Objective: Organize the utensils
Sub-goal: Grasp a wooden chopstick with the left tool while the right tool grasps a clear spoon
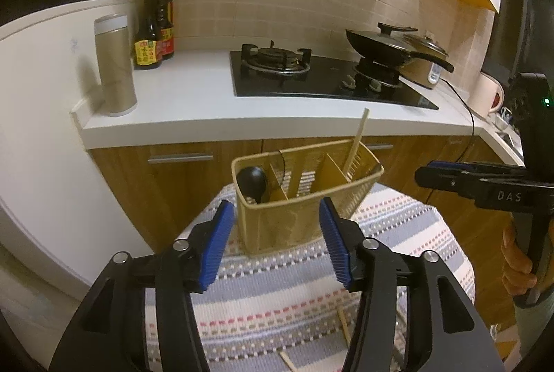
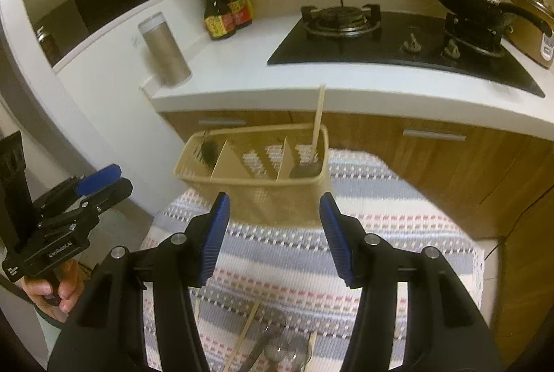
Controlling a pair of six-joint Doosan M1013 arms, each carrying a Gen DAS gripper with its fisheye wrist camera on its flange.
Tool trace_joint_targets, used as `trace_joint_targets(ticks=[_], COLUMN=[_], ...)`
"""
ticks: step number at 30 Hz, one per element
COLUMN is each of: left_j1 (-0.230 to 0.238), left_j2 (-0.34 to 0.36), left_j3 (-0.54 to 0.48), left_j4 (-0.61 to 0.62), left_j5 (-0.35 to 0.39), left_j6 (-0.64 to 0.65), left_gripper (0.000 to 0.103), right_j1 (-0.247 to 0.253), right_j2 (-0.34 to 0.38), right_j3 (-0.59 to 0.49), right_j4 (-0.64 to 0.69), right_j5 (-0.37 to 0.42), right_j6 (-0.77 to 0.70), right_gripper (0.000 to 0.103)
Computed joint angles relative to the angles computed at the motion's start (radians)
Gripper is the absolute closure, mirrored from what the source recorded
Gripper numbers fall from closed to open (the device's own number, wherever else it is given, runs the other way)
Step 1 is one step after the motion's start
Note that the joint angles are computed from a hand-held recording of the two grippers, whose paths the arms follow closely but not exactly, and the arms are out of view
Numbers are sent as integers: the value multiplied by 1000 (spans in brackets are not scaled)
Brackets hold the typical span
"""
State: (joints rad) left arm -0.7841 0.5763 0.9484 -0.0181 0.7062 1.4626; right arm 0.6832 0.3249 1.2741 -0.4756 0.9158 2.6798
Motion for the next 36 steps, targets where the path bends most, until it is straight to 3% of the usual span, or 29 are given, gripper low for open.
trace_joint_targets(ticks=[5,11,16,20,25,35,36], left_j1=[-11,-15,-20,-17,-21,-7,-8], left_j2=[-31,-38,-8,18,46,51,51], left_j3=[61,113,113,107,97,117,117], left_j4=[22,-3,8,-53,-47,-80,-76], left_j5=[7,70,209,302,369,380,381], left_j6=[-12,-4,19,61,62,78,78], left_gripper=[51,51,52,54,68,68,68], right_j1=[17,18,0,-6,-7,3,2], right_j2=[9,25,52,84,116,183,185], right_j3=[4,24,36,30,12,-55,-53], right_j4=[39,148,310,397,457,424,429], right_j5=[27,53,100,141,173,277,277], right_j6=[-29,-85,-149,-184,-191,-190,-191], right_gripper=[52,52,53,53,53,53,57])
